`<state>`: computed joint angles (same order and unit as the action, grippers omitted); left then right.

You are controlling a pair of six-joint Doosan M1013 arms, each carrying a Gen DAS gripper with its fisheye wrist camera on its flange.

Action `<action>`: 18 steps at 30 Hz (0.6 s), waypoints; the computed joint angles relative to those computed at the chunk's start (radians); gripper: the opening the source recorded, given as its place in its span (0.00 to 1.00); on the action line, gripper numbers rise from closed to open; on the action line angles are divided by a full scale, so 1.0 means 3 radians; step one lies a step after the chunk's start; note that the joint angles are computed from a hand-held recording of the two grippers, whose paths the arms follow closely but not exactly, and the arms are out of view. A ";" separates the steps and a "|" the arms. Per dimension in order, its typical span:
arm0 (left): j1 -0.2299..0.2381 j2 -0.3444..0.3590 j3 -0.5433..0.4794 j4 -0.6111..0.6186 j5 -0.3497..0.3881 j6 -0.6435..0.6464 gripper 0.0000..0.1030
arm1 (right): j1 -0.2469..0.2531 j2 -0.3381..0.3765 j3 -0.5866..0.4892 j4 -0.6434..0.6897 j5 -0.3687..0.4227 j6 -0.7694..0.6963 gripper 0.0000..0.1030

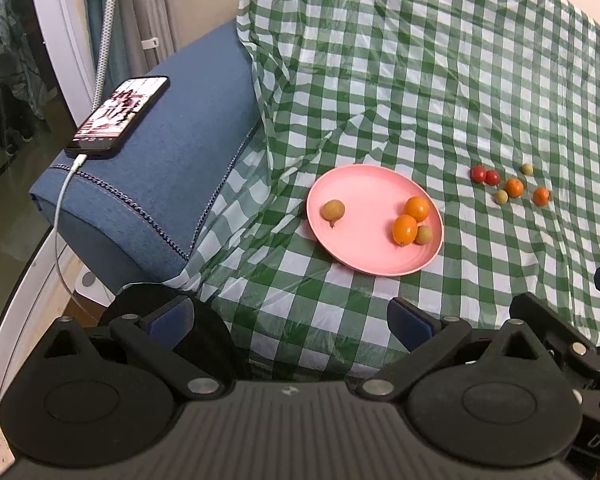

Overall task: Organize fruits
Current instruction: 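Lift both open tools away from the plate, then grasp a yellow-green fruit with the left tool while the right tool grasps a tangerine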

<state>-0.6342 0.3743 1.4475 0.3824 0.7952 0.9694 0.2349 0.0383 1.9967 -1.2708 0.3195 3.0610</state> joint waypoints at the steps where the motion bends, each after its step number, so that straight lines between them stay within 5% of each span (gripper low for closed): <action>1: -0.0002 0.0016 -0.0018 -0.0014 0.0020 0.0029 1.00 | -0.0013 0.0008 0.0000 0.0023 0.0002 0.0002 0.99; 10: -0.0055 0.0281 -0.0355 -0.0156 0.0301 0.0370 1.00 | -0.0213 0.0076 0.0046 -0.0082 0.0181 0.0517 0.99; 18: -0.0136 0.0758 -0.1086 -0.0605 0.0538 0.0821 1.00 | -0.0575 0.0238 0.0042 -0.0390 0.0450 0.1006 0.99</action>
<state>-0.6750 0.6018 1.1216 0.2010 0.9567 1.2158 0.0624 0.1097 2.0095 -1.3878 0.4543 3.3628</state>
